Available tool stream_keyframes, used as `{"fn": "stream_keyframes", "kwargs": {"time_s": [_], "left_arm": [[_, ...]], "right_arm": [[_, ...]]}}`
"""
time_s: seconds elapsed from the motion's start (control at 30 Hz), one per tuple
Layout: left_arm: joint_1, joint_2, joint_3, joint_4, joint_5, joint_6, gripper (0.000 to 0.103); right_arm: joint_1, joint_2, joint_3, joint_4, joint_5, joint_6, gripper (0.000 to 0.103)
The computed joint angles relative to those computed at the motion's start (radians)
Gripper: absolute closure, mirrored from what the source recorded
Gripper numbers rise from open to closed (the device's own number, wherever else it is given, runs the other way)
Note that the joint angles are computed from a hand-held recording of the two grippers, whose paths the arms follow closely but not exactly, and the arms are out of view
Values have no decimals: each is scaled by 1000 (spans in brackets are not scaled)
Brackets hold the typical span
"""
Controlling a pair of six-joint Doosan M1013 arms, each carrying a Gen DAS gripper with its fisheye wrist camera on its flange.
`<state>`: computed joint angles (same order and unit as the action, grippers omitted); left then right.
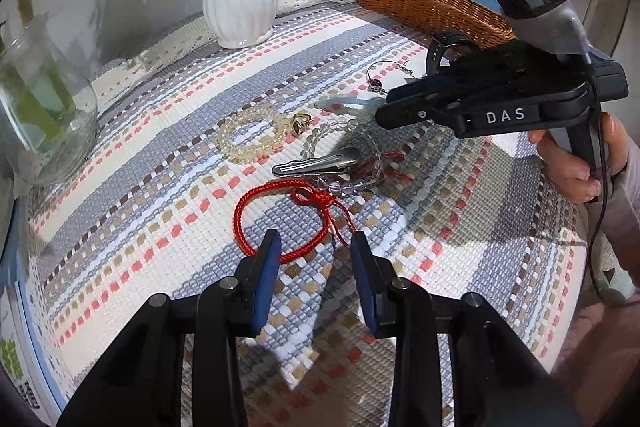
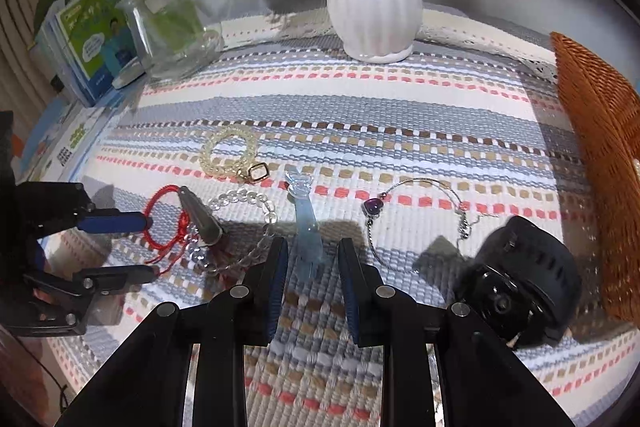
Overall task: Organize jewelry
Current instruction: 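Grasp the red string bracelet with the left tool while the right tool grasps the light blue clip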
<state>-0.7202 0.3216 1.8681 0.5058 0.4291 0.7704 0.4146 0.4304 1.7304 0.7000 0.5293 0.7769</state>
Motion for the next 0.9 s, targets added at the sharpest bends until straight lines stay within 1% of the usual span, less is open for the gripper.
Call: {"fn": "stream_keyframes", "kwargs": {"time_s": [0.07, 0.13, 0.17, 0.2, 0.23, 0.27, 0.4, 0.5, 0.67, 0.7, 0.73, 0.8, 0.9], "left_arm": [[4, 8, -6, -8, -1, 5, 74], [9, 10, -5, -29, -26, 19, 89], [8, 11, -5, -18, -28, 7, 97], [7, 12, -6, -5, -27, -5, 99], [3, 12, -5, 20, -26, -28, 100], [-1, 12, -2, 39, -25, -48, 101], [-13, 5, 7, 107, -22, -136, 101], [-12, -11, 22, 109, -47, -158, 101], [-22, -39, 47, 150, -68, -231, 101], [-24, -42, 51, 159, -69, -242, 101], [-28, -46, 53, 173, -68, -260, 101], [-34, -52, 57, 191, -68, -285, 101], [-41, -64, 61, 227, -64, -334, 101]], "right_arm": [[5, 1, 0, -14, -16, 5, 77], [16, -1, 6, -35, -49, 10, 77], [25, -3, 12, -64, -77, 23, 77], [34, -6, 18, -100, -102, 42, 78], [44, -9, 24, -144, -128, 70, 81], [47, -10, 27, -153, -137, 70, 86], [54, -18, 41, -140, -164, 33, 86], [46, -28, 50, -59, -158, -39, 87], [37, -42, 64, -8, -141, -73, 87], [34, -48, 69, 21, -135, -102, 90], [31, -54, 75, 48, -127, -129, 91], [30, -66, 86, 71, -127, -154, 91], [32, -80, 101, 58, -136, -149, 91]]}}
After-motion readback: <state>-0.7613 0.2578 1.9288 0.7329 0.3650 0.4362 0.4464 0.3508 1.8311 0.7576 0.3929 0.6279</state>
